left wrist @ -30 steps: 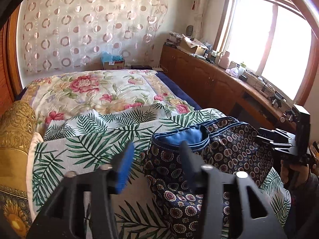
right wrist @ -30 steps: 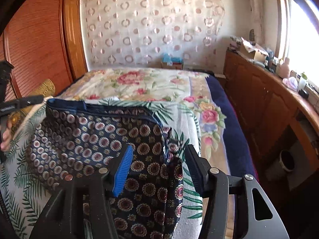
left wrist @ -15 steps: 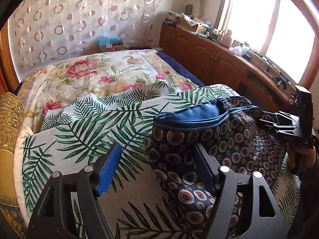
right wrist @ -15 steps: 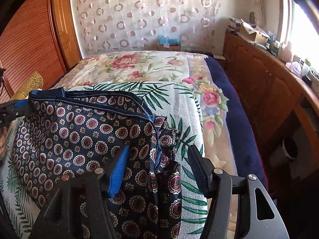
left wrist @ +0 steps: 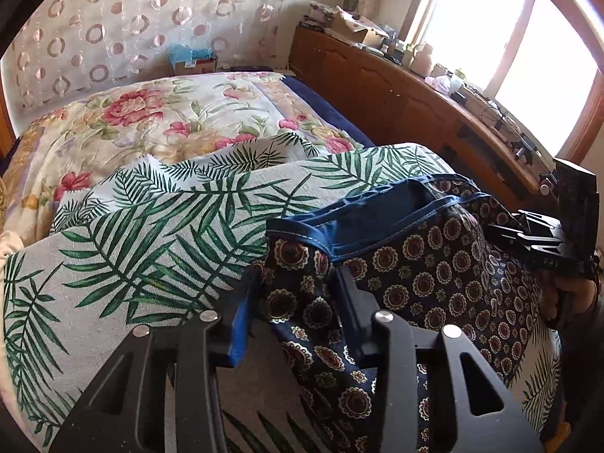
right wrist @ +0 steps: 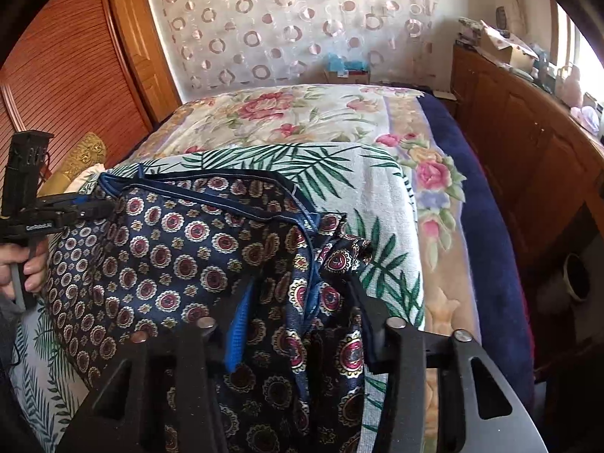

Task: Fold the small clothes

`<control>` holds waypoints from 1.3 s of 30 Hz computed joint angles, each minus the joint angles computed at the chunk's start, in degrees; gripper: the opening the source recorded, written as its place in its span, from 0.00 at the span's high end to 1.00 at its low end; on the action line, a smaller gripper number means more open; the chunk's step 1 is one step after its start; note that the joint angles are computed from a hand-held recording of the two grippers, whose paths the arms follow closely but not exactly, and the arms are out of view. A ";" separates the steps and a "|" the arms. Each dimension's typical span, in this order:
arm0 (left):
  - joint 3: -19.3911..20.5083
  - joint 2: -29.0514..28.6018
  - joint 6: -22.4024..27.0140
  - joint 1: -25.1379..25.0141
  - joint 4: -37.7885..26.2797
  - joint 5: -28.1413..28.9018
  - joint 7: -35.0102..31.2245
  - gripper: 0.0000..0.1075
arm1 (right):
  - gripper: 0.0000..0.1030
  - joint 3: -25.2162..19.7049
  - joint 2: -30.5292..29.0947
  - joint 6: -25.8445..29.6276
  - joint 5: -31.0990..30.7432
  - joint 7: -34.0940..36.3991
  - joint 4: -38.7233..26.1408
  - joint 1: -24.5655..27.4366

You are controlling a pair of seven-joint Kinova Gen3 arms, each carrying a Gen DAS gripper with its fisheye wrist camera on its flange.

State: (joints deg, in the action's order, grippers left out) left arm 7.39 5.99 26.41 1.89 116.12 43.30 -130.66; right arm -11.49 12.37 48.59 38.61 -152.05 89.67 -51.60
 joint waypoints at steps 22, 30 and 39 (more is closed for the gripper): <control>-15.90 -31.23 7.35 0.01 10.91 9.58 -10.43 0.95 | 0.87 -5.96 -1.76 6.21 22.47 -8.20 -4.98 -10.49; -24.16 -39.05 7.20 -3.61 12.46 -3.21 -3.80 0.95 | 0.87 -2.18 5.47 -0.77 15.61 7.74 -18.12 -12.36; -32.00 -39.79 -1.93 -0.85 17.22 -9.69 -0.08 0.95 | 0.87 -16.72 19.07 4.33 15.88 28.71 -40.08 -3.80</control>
State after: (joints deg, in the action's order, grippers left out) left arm -24.61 -33.80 24.47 1.03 133.34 33.62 -130.74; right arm -28.21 31.44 52.91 54.49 -123.34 49.59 -55.40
